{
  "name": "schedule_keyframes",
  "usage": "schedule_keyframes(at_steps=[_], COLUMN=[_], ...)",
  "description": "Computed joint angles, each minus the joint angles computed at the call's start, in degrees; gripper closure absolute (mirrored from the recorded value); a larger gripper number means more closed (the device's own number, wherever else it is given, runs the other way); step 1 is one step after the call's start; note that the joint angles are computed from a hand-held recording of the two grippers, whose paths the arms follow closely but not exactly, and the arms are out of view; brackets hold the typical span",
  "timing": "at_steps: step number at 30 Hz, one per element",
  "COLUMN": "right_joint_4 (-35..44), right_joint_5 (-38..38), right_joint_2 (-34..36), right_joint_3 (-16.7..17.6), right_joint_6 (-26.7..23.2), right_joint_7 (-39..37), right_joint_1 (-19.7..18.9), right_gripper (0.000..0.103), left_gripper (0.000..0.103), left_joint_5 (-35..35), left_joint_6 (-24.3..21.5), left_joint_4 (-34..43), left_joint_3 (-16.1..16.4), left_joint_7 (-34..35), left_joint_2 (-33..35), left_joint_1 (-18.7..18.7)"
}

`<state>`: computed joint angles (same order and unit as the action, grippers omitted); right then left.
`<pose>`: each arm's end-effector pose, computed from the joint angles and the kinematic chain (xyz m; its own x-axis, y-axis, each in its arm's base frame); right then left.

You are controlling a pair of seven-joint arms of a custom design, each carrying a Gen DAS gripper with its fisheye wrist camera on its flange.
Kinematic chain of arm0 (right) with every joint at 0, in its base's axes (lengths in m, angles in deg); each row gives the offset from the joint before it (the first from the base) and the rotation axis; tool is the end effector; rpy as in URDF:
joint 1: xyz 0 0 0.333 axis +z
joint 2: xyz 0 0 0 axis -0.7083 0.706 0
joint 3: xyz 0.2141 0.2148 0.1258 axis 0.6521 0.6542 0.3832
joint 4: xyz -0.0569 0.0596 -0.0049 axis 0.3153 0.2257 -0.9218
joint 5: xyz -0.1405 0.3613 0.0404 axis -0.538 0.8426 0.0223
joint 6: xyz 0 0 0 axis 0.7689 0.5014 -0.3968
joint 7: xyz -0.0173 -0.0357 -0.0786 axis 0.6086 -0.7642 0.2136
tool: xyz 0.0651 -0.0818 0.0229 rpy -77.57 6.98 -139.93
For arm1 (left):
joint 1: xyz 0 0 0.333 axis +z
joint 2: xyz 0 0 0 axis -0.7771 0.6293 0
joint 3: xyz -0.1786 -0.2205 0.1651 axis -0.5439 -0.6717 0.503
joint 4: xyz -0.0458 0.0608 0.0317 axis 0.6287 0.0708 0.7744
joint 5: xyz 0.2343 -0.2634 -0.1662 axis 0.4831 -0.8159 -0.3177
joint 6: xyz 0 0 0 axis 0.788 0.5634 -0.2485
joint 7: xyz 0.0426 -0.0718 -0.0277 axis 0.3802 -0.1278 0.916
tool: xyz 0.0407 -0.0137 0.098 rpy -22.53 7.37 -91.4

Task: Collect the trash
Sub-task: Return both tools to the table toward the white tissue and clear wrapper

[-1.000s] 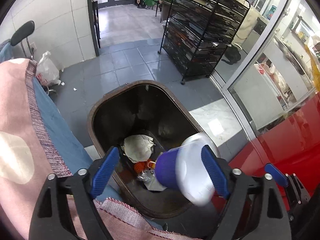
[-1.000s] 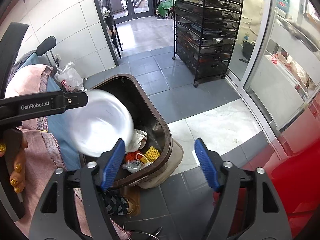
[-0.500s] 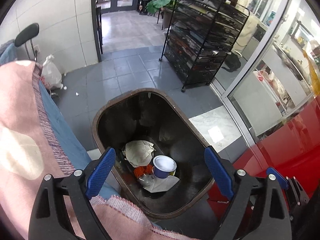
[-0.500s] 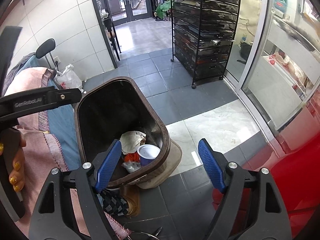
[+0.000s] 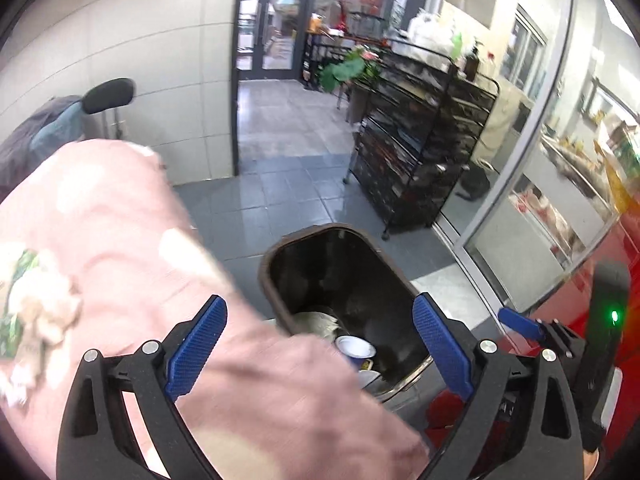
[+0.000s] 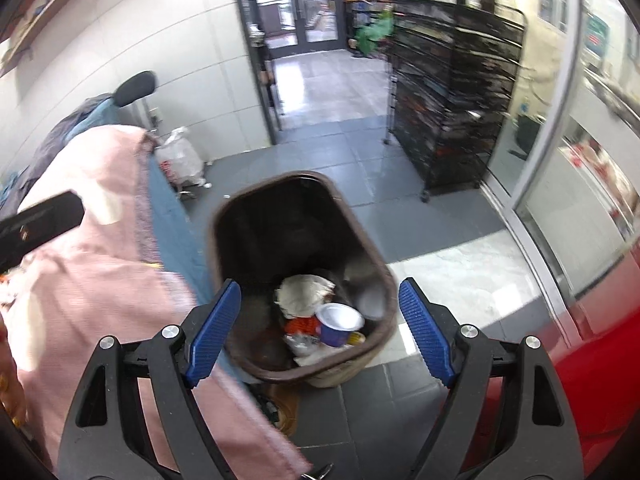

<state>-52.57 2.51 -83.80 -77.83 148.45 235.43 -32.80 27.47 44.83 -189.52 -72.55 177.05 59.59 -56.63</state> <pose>0.4594 0.1678 0.5216 -0.6247 -0.7722 -0.1158 -0.5472 0.5388 -0.6405 0.5773 -0.1599 0.5832 -0.7453 -0.6515 0.1420 -0.5427 0.4690 -0.6968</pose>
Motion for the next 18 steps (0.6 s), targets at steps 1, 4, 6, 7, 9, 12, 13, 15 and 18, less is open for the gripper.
schedule_keyframes(at_steps=[1, 4, 6, 7, 9, 12, 13, 15, 18], right_joint_4=[1.09, 4.09, 6.19, 7.22, 9.76, 13.23, 14.59, 17.04, 21.1], right_joint_5=[-0.23, -0.58, 0.0, 0.23, 0.51, 1.06, 1.36, 1.57, 1.39], right_joint_2=[0.85, 3.33, 5.22, 6.12, 8.22, 11.05, 12.18, 14.01, 16.96], right_joint_3=[0.13, 0.16, -0.24, -0.31, -0.4, -0.62, -0.71, -0.87, -0.95], right_joint_6=[0.46, 1.77, 3.5, 3.92, 4.76, 6.22, 6.74, 7.23, 7.27], right_joint_7=[-0.77, -2.92, -5.14, -5.93, -8.0, -10.58, -11.53, -13.3, -15.92], right_joint_1=[0.19, 0.83, 1.47, 1.76, 2.49, 3.73, 4.17, 5.1, 6.81], right_gripper=[0.022, 0.022, 0.022, 0.022, 0.022, 0.022, 0.022, 0.022, 0.022], left_gripper=[0.011, 0.01, 0.01, 0.01, 0.01, 0.01, 0.01, 0.01, 0.01], left_joint_5=[-0.59, -1.56, -1.72, -1.81, -1.96, -0.76, -0.45, 0.44, 0.71], left_joint_6=[0.66, 3.61, 4.48, 4.88, 6.1, 8.04, 9.13, 10.74, 13.71], left_joint_4=[-0.8, -2.8, -3.57, -3.75, -4.28, -4.64, -5.03, -5.28, -5.73], left_joint_3=[0.37, 1.61, 2.32, 2.77, 3.52, 4.05, 4.31, 4.63, 5.73], left_joint_7=[0.56, 0.7, -0.09, -0.68, -1.79, -4.01, -4.85, -6.5, -7.65], left_joint_2=[-0.77, -2.29, -2.94, -3.04, -3.26, -3.3, -3.35, -3.2, -3.18], left_joint_1=[0.36, 1.42, 2.09, 2.56, 3.48, 4.56, 5.02, 5.74, 7.39])
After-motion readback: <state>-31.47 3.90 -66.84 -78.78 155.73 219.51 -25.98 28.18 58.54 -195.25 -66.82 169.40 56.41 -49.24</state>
